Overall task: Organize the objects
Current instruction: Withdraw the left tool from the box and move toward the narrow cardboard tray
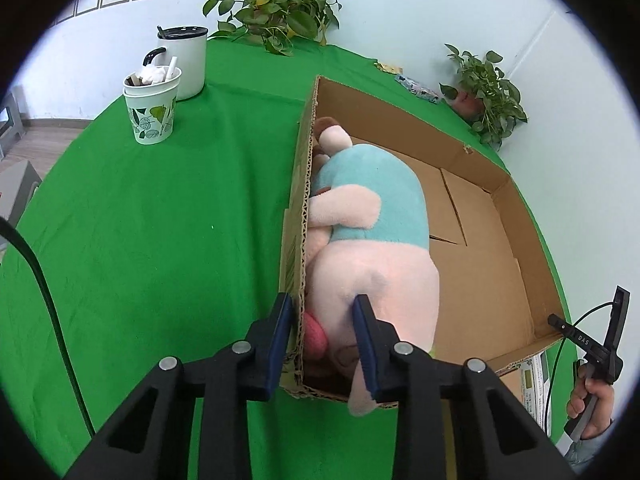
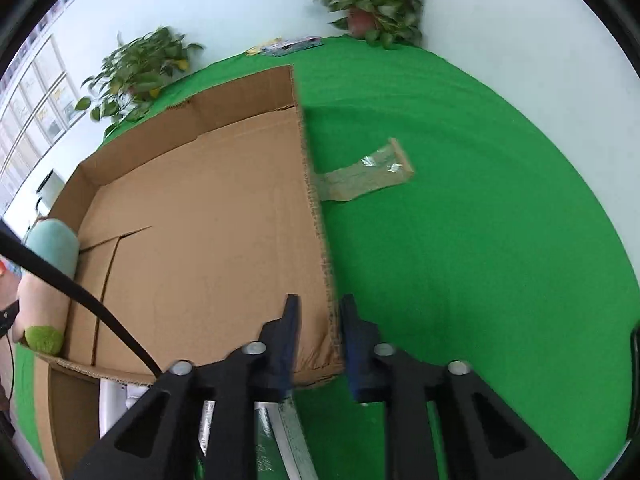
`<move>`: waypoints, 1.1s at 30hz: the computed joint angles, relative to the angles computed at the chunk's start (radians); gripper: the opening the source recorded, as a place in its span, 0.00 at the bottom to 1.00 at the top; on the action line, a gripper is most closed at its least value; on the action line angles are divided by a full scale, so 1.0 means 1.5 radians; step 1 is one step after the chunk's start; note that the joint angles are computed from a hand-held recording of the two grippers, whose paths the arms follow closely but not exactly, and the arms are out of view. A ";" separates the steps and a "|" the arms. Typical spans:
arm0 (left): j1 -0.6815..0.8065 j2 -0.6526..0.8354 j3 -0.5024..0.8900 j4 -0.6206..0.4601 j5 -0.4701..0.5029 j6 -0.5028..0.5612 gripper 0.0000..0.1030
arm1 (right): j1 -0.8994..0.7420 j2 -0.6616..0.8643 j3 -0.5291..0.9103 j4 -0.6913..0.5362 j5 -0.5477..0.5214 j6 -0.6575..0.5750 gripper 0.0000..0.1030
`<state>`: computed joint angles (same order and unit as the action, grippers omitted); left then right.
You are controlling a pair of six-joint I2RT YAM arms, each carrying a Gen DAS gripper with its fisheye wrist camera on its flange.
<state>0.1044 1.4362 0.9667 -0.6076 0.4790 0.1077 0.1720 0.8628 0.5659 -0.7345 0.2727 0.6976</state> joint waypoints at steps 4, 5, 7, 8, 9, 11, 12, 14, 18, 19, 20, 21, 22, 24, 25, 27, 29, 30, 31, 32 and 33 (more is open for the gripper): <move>-0.008 -0.029 -0.012 -0.015 -0.022 0.005 0.26 | 0.010 -0.025 -0.009 -0.024 -0.004 0.029 0.10; -0.009 -0.038 -0.018 -0.017 -0.027 0.007 0.26 | 0.016 -0.015 -0.002 -0.026 0.002 0.031 0.10; -0.005 -0.047 -0.024 -0.024 -0.024 0.013 0.26 | 0.024 -0.021 0.006 -0.049 0.008 0.038 0.10; -0.002 -0.051 -0.025 -0.027 -0.024 0.014 0.26 | 0.027 -0.028 0.005 -0.057 0.010 0.041 0.10; -0.002 -0.053 -0.027 -0.028 -0.026 0.017 0.26 | 0.027 -0.027 0.005 -0.058 0.012 0.040 0.10; -0.004 -0.059 -0.027 -0.032 -0.037 0.023 0.27 | 0.046 -0.019 0.013 -0.073 0.028 0.052 0.11; -0.004 -0.064 -0.027 -0.034 -0.038 0.026 0.27 | 0.067 -0.011 0.022 -0.088 0.044 0.063 0.11; -0.004 -0.086 -0.037 -0.030 -0.045 0.030 0.28 | 0.078 -0.010 0.033 -0.096 0.052 0.065 0.15; 0.000 -0.140 -0.057 -0.031 -0.045 0.053 0.29 | 0.155 -0.018 0.077 -0.156 0.092 0.125 0.49; 0.001 -0.155 -0.060 -0.033 -0.045 0.055 0.29 | 0.202 -0.018 0.094 -0.178 0.115 0.158 0.63; 0.001 -0.179 -0.067 -0.037 -0.045 0.057 0.29 | 0.260 -0.010 0.115 -0.204 0.146 0.197 0.68; 0.002 -0.201 -0.071 -0.041 -0.042 0.060 0.29 | 0.339 0.008 0.144 -0.238 0.184 0.251 0.69; 0.000 -0.232 -0.078 -0.045 -0.040 0.063 0.30 | 0.397 0.028 0.169 -0.263 0.208 0.292 0.75; -0.011 -0.315 -0.098 -0.053 -0.044 0.067 0.45 | 0.517 0.078 0.226 -0.306 0.250 0.378 0.87; -0.013 -0.363 -0.110 -0.058 -0.038 0.071 0.52 | 0.562 0.101 0.250 -0.319 0.266 0.409 0.95; -0.005 -0.466 -0.127 -0.079 -0.004 0.070 0.84 | 0.650 0.160 0.302 -0.353 0.299 0.478 0.99; 0.013 -0.575 -0.142 -0.095 0.037 0.052 0.88 | 0.720 0.232 0.362 -0.404 0.326 0.545 0.99; 0.013 -0.604 -0.141 -0.108 0.041 0.047 0.88 | 0.742 0.266 0.390 -0.431 0.333 0.577 0.99; 0.008 -0.627 -0.136 -0.122 0.042 0.043 0.88 | 0.761 0.293 0.412 -0.453 0.337 0.605 0.99; -0.002 -0.649 -0.133 -0.137 0.038 0.040 0.88 | 0.776 0.313 0.429 -0.466 0.338 0.629 0.99; -0.019 -0.658 -0.129 -0.144 0.027 0.032 0.88 | 0.794 0.332 0.448 -0.475 0.340 0.650 0.99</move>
